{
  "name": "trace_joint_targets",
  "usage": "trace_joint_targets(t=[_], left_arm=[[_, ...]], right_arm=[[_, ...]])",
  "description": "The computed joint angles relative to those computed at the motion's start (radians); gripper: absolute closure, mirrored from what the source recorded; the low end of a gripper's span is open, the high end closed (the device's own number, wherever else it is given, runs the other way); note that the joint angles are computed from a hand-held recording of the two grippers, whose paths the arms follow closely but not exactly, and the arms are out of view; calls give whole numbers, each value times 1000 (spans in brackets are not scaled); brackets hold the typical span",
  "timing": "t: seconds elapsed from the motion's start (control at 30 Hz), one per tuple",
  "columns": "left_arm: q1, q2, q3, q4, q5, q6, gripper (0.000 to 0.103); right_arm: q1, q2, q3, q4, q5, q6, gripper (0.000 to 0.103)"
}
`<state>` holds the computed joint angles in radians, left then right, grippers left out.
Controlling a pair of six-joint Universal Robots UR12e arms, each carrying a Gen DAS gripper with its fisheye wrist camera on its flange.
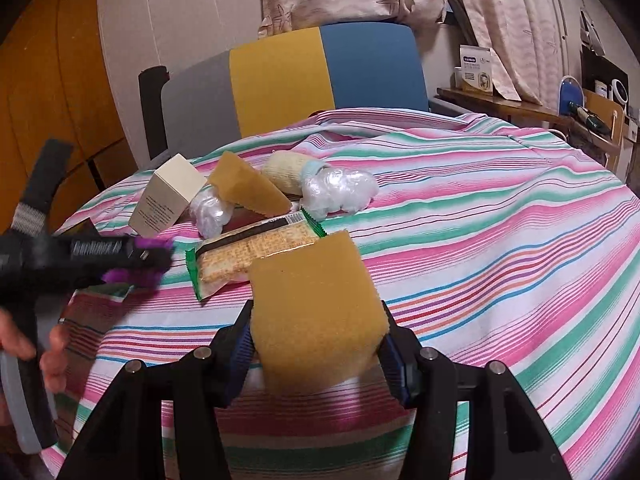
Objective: Organize objects
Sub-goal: 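Grasp a tan sponge with the right tool while the left tool grasps a purple snack packet, then carry the purple packet over the gold tin with the left tool while the right tool holds the sponge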
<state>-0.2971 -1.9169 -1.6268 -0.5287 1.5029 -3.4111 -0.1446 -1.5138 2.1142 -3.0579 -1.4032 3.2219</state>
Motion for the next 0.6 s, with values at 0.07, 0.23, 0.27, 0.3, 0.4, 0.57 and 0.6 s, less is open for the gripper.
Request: trace_joint_targets(t=[0.07, 0.23, 0.27, 0.3, 0.4, 0.57, 0.6], left_arm=[[10, 12, -29, 38, -21, 17, 57], [17, 52, -107, 115, -49, 58, 55], [15, 55, -115, 129, -46, 65, 55], [12, 58, -126, 149, -46, 69, 55], [17, 63, -149, 189, -71, 72, 56], [19, 70, -164, 213, -81, 82, 57], [19, 72, -169, 218, -82, 84, 57]], right_arm=[[3, 0, -1, 2, -9, -1, 47], [6, 0, -3, 9, -22, -3, 47], [7, 0, -3, 10, -24, -3, 47], [8, 0, -4, 11, -28, -3, 47], [10, 0, -3, 8, -35, -2, 47], [15, 1, -6, 12, -51, -4, 47], [16, 1, -6, 12, -54, -6, 47]])
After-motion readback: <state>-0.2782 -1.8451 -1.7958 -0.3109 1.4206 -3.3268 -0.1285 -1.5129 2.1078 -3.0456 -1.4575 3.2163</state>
